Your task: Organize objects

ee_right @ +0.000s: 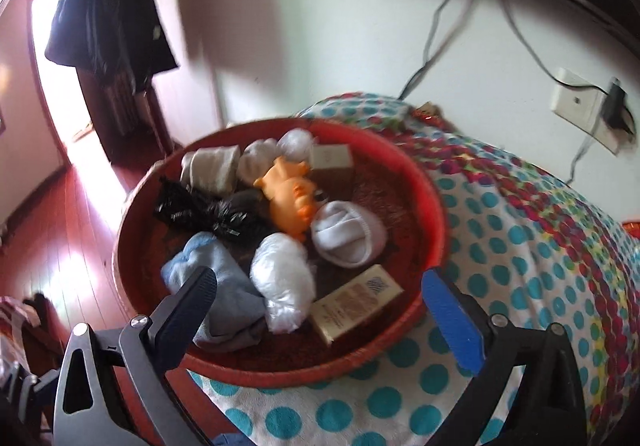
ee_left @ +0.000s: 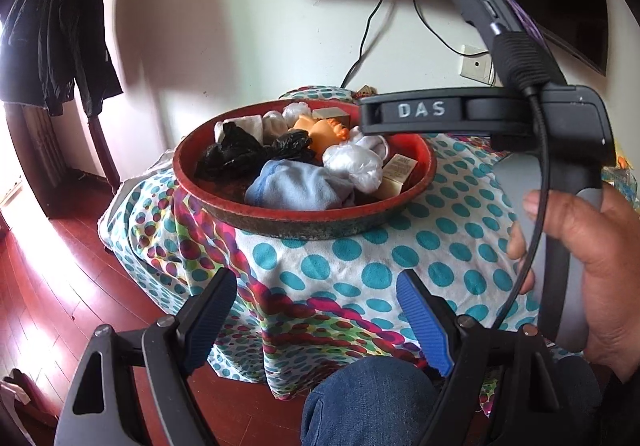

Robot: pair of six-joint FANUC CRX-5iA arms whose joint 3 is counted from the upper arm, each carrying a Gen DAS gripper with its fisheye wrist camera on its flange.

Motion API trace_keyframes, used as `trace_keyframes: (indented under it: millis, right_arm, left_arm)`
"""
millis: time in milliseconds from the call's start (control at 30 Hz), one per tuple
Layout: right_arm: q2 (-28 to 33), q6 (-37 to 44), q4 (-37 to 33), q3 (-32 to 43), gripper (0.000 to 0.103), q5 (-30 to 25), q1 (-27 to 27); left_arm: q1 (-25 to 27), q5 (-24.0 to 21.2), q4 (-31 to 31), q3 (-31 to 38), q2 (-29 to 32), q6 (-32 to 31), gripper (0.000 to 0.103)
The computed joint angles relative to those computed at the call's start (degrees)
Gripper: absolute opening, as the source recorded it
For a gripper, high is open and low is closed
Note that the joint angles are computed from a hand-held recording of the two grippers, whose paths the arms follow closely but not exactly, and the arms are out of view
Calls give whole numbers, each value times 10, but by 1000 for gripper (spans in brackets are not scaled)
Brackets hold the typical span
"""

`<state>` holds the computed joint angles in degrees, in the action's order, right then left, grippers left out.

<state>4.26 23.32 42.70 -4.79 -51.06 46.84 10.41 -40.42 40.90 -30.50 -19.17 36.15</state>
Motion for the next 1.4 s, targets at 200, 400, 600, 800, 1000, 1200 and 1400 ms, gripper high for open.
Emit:
trace_keyframes:
  millis: [200,400,600,800,1000,1200,1400]
  right_arm:
    - [-36,-65,41,-36,102,-42,10]
    - [-55,-127,76,-71,103,-86,33]
    - [-50,-171,87,-71,103,-134,52]
    - [-41,-163,91,-67,103,-143,60]
    - [-29,-155,81,-59,103,-132,64]
    - [-19,-144,83,-49,103,-133,70]
    - [-15,-136,87,-45,103,-136,77]
  left_arm:
    - [0,33,79,-32,-29,-64,84]
    - [14,43,78,-15,-29,-53,84]
    - [30,69,65,0,-19,-23,84]
    - [31,108,-29,22,-2,53,84]
    - [34,96,-52,33,7,87,84]
    - [40,45,-109,68,27,158,84]
    - [34,40,-135,71,22,177,84]
